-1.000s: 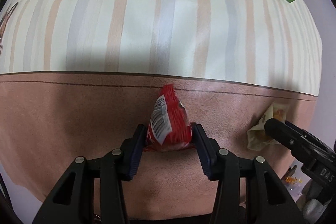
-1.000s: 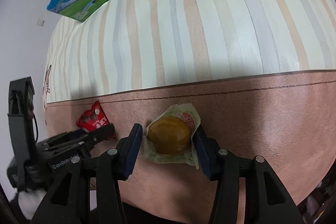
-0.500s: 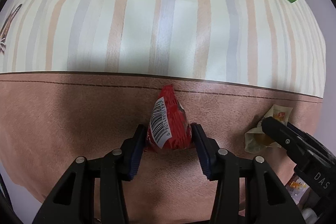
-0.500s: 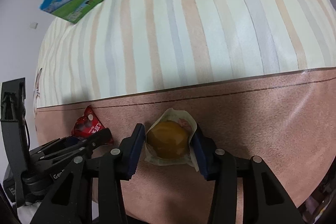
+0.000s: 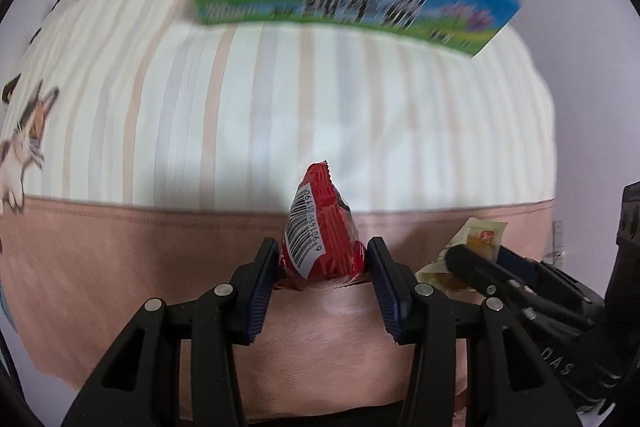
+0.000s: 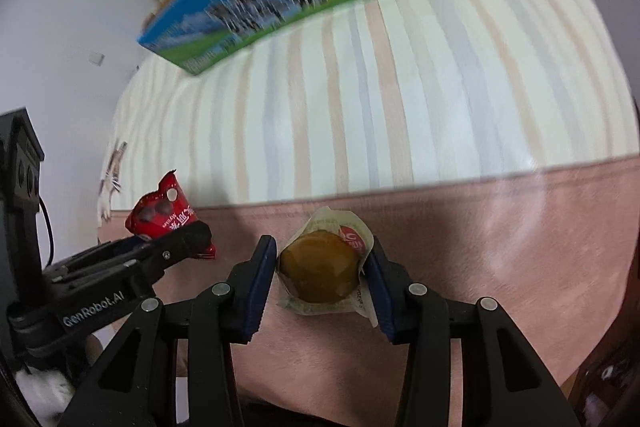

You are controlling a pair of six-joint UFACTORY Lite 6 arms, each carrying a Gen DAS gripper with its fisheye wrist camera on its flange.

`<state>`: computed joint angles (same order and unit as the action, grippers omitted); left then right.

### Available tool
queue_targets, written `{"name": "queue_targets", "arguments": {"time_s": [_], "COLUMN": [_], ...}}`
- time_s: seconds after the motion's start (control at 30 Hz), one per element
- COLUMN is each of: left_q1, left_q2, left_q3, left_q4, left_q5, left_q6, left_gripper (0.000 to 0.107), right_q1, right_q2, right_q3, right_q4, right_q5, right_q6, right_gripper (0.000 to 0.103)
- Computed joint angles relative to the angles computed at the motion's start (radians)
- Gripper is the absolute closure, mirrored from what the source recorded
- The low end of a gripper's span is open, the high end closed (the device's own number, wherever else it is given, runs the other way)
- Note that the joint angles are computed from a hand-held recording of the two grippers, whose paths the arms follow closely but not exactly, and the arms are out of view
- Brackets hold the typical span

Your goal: Organize snacks

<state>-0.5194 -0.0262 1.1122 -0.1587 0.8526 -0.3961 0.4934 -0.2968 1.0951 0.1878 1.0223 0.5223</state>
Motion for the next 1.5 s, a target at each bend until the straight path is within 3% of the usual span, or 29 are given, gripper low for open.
{"name": "queue_targets", "arguments": {"time_s": [0.3,0.53,0.6,0.67,0.7,0.77,0.93,1.07,1.2,1.5], "left_q1": [0.078,0.128,0.142,0.159,0.163,0.186,0.312,0.388,0.396,0.417], "left_q2": [0.122,0.363,0.438,0.487,0.484,0.455,0.337,0.322,0.328,0.309], "left_q3": [0.346,0.788,0.896,0.940,0.919,0.791,0.365,0.200,0.165,0.080], "left_q4": [-0.036,-0.043,-0.037,-0.026,-0.028,-0.026,-0.108,-0.216,-0.236,-0.212], "left_q5": [0.128,0.262,0.288,0.290,0.280,0.225,0.095,0.033,0.006,-0.026], "left_q6": [0.114,0.163,0.167,0.173,0.179,0.194,0.266,0.342,0.352,0.324], "left_gripper": [0.064,0.065,0.068,0.069,0.069,0.069,0.069,0.068,0.068,0.068], "right_q1": [-0.103,-0.168,-0.196,-0.223,-0.235,-0.267,-0.283,-0.299,-0.243,-0.132], "right_q2": [0.128,0.352,0.433,0.440,0.420,0.391,0.375,0.400,0.483,0.837], "right_q3": [0.390,0.744,0.794,0.709,0.642,0.490,0.262,0.198,0.309,0.657], "right_q4": [-0.042,-0.056,-0.041,-0.016,-0.006,0.064,0.252,0.314,0.249,0.281], "right_q5": [0.158,0.225,0.256,0.242,0.217,0.154,0.015,-0.058,-0.076,-0.057], "right_q6": [-0.102,-0.179,-0.237,-0.259,-0.257,-0.260,-0.302,-0.301,-0.317,-0.343], "right_gripper": [0.056,0.060,0.060,0.060,0.059,0.046,0.040,0.040,0.033,0.032]}}
